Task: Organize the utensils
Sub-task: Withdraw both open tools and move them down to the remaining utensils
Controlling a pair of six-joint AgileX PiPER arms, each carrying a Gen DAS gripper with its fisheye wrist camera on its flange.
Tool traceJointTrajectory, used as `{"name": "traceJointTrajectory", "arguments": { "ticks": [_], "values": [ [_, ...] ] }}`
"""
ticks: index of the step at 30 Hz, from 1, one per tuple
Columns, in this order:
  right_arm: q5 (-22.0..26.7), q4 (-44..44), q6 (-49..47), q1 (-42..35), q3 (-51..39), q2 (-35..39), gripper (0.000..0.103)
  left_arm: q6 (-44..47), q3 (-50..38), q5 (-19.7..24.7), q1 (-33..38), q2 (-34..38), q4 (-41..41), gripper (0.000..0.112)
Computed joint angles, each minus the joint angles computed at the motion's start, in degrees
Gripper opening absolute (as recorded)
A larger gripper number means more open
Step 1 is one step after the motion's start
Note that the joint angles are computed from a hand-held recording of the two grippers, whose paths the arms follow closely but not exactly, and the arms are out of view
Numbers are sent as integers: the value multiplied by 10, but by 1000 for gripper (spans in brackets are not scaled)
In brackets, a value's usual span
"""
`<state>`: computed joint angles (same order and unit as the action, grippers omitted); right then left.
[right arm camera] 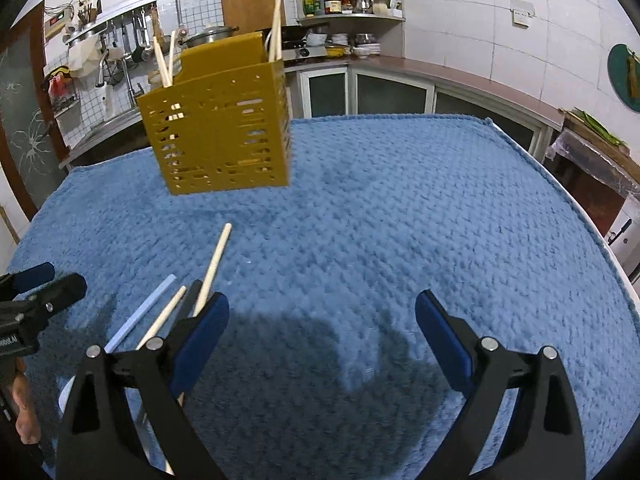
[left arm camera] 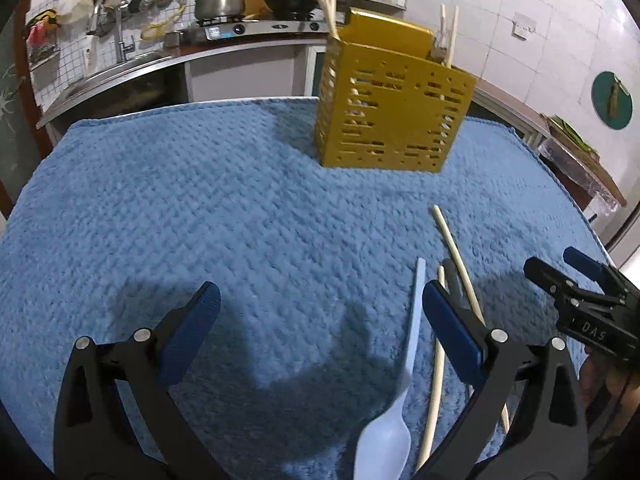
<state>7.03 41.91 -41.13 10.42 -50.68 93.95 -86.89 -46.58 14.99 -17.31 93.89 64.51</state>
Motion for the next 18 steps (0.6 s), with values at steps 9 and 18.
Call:
{"name": "traceJointTrajectory", "arguments": {
  "ticks": [9, 18],
  "values": [
    [22, -52, 51, -26, -17, 14, 92, 124, -30, 3, -29, 32, -108, 81],
    [34, 21, -21, -48, -21, 14, 92, 240, -84, 34, -65, 76, -201, 53]
  ]
}}
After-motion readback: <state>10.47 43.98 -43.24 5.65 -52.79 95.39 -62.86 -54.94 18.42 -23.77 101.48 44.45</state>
